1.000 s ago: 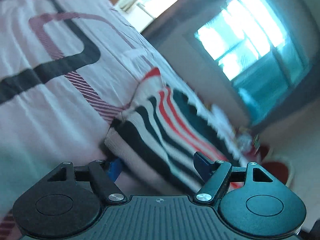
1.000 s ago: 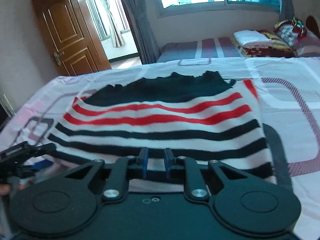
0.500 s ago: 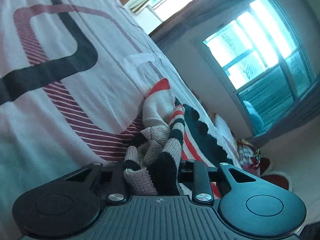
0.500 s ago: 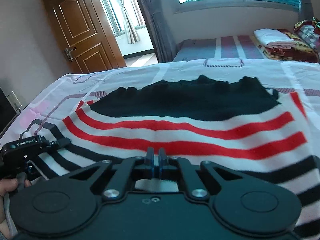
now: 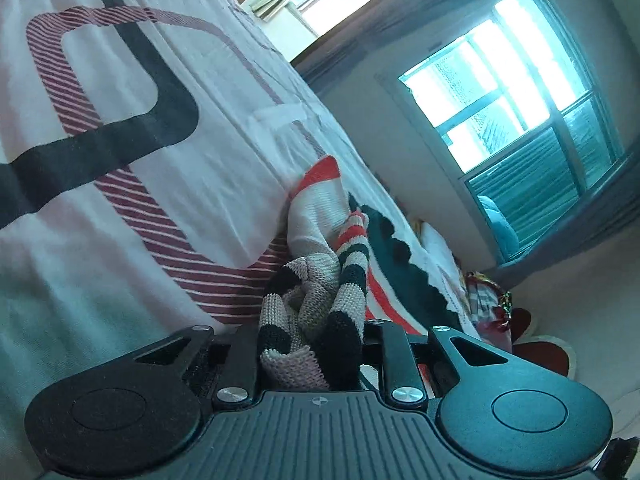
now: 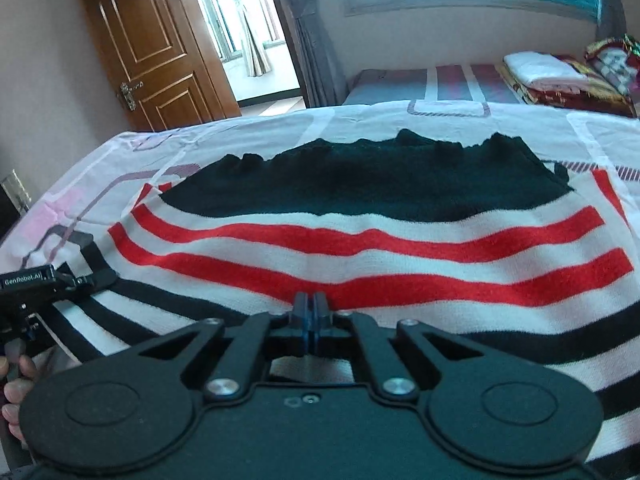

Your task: Fold small clothes

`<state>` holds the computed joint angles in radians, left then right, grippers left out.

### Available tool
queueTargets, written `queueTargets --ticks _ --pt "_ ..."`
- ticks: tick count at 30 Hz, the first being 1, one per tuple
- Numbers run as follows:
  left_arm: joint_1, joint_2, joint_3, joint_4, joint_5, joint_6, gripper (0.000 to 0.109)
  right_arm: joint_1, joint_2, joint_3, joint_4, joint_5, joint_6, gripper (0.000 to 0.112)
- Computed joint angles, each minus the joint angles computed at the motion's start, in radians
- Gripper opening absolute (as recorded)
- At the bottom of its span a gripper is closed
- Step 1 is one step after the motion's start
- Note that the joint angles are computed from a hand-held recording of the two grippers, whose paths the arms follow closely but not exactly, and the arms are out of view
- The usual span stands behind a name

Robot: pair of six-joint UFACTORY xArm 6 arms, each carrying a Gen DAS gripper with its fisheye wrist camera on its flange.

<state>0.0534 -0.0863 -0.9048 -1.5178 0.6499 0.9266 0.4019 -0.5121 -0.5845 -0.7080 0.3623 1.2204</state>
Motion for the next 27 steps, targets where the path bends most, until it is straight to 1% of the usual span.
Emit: queueTargets --ticks 2,3,4,6,8,11,12,13,14,15,16,17,18,19,20,21,22,23,24,25,27 --pt "0.002 -0.019 0.010 0.004 0.007 0.000 0.020 -0.004 0.000 0.002 0.006 -0.006 -0.004 0.002" --pt "-0.005 -0.024 0.004 0.023 -0.002 -0.010 0.020 -0.006 0.001 0.002 0.006 -0.008 -0.003 0.001" --pt "-0.020 -0.039 -0.004 0.067 -0.026 -0.020 0.020 -0.007 0.002 0.001 0.008 -0.008 -0.001 0.001" --pt "-0.055 -0.085 -0.020 0.125 -0.046 0.018 0.020 -0.011 0.005 0.001 0.009 -0.014 0.006 0.001" --pt "-0.090 -0.114 -0.057 0.155 -0.010 0.048 0.020 -0.022 0.007 0.007 -0.002 -0.032 0.023 0.001" --pt "-0.178 -0.132 -0.139 0.247 0.023 0.068 0.020 -0.037 0.006 0.018 -0.002 -0.064 0.045 0.000" --pt "-0.208 -0.130 -0.165 0.290 0.034 0.052 0.020 -0.045 -0.001 0.027 0.017 -0.081 0.046 0.000" --pt "-0.256 -0.127 -0.190 0.356 0.028 0.031 0.020 -0.061 -0.025 0.051 0.067 -0.109 0.039 0.000" --pt "-0.303 -0.122 -0.207 0.415 0.012 0.006 0.020 -0.082 -0.067 0.083 0.088 -0.128 0.072 0.006" --pt "-0.352 -0.111 -0.225 0.486 0.010 -0.038 0.020 -0.107 -0.131 0.121 0.068 -0.130 0.147 0.013" --pt "-0.392 -0.099 -0.238 0.550 0.011 -0.082 0.020 -0.135 -0.210 0.166 0.058 -0.124 0.195 0.018" --pt "-0.445 -0.083 -0.246 0.620 0.001 -0.125 0.020 -0.161 -0.299 0.213 0.084 -0.101 0.202 0.022" --pt "-0.491 -0.067 -0.253 0.692 -0.005 -0.169 0.020 -0.183 -0.388 0.259 0.140 -0.077 0.167 0.023" --pt "-0.539 -0.044 -0.259 0.772 -0.004 -0.219 0.020 -0.219 -0.493 0.310 0.237 -0.051 0.122 0.025" --pt "-0.586 -0.023 -0.259 0.834 -0.011 -0.260 0.021 -0.263 -0.597 0.362 0.341 -0.032 0.088 0.034" --pt "-0.629 -0.011 -0.246 0.886 -0.030 -0.285 0.021 -0.298 -0.702 0.411 0.446 -0.011 0.014 0.050" --pt "-0.676 -0.017 -0.206 0.958 -0.070 -0.310 0.030 -0.345 -0.806 0.443 0.551 0.038 -0.039 0.059" --pt "-0.710 -0.024 -0.174 0.988 -0.099 -0.311 0.047 -0.386 -0.907 0.475 0.625 0.074 -0.100 0.070" --pt "-0.731 -0.048 -0.146 0.976 -0.121 -0.285 0.058 -0.417 -0.972 0.492 0.685 0.099 -0.146 0.071" --pt "-0.739 -0.083 -0.133 0.922 -0.109 -0.244 0.069 -0.449 -1.033 0.503 0.766 0.133 -0.206 0.072" --pt "-0.702 -0.162 -0.120 0.784 -0.036 -0.130 0.069 -0.485 -1.089 0.507 0.902 0.163 -0.316 0.072"
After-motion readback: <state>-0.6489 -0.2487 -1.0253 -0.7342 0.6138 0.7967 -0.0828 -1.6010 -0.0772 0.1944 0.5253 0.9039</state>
